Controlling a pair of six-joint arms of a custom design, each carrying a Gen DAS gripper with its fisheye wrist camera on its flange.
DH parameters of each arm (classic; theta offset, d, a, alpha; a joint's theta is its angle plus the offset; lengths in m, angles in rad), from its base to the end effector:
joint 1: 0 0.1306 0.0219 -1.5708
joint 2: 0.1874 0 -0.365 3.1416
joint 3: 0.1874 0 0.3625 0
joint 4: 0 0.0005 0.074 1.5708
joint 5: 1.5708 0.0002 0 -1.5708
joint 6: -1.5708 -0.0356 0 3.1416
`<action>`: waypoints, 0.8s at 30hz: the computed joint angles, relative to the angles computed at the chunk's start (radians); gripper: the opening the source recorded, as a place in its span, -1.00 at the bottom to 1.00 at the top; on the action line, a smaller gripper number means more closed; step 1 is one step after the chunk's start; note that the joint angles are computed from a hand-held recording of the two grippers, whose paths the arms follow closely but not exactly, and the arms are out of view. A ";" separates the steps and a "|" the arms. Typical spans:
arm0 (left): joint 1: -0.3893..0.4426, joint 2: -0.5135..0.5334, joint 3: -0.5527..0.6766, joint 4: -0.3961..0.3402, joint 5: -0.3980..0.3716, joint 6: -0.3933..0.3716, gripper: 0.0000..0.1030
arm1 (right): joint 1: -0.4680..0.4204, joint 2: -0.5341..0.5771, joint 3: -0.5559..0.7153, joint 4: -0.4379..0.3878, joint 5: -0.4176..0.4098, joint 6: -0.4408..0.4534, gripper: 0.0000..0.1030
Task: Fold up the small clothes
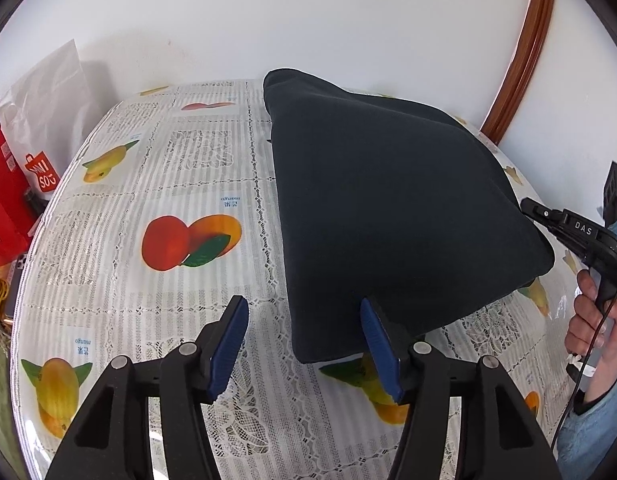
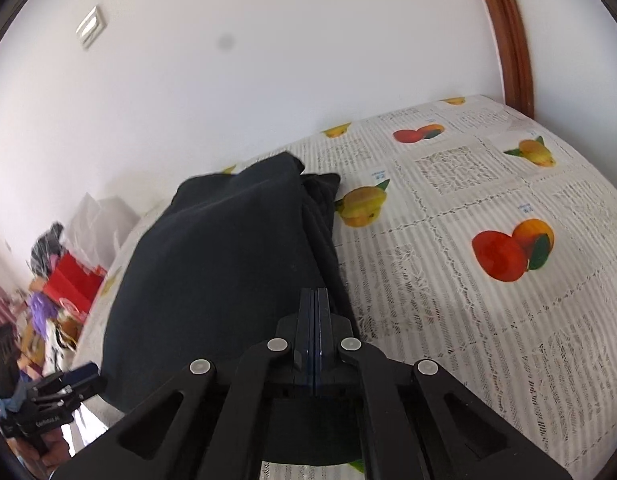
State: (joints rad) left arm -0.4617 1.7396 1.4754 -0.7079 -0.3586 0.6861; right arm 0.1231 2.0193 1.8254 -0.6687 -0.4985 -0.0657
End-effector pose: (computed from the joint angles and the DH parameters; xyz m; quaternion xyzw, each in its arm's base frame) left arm 0.5062 -0.2385 0.2892 -0.1575 0.9284 -0.0144 0.3362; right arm 0.6557 0.0978 0.2743 -0.1116 0.9061 0.2620 0.3127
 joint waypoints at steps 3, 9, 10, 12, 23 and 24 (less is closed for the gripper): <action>0.006 -0.003 -0.006 0.015 0.017 0.003 0.09 | -0.019 -0.008 -0.016 -0.001 0.006 -0.018 -1.00; 0.020 0.020 0.050 -0.013 0.007 -0.031 0.24 | -0.010 0.028 0.107 -0.098 -0.005 0.083 -0.86; 0.024 0.028 0.067 -0.022 -0.001 -0.041 0.26 | -0.002 0.050 0.155 -0.131 -0.008 0.099 -0.72; 0.032 0.036 0.087 -0.029 0.001 -0.057 0.27 | 0.014 0.092 0.238 -0.184 0.005 0.117 -0.49; 0.072 0.072 0.139 -0.033 0.055 -0.141 0.49 | 0.029 0.178 0.349 -0.221 -0.011 0.123 -0.92; 0.073 0.072 0.140 -0.030 0.053 -0.144 0.49 | 0.030 0.197 0.386 -0.259 0.002 0.125 -0.93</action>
State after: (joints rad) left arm -0.3888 1.8114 1.6154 -0.7382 -0.3058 0.5423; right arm 0.1531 2.2168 2.2111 -0.9278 -0.4962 0.0595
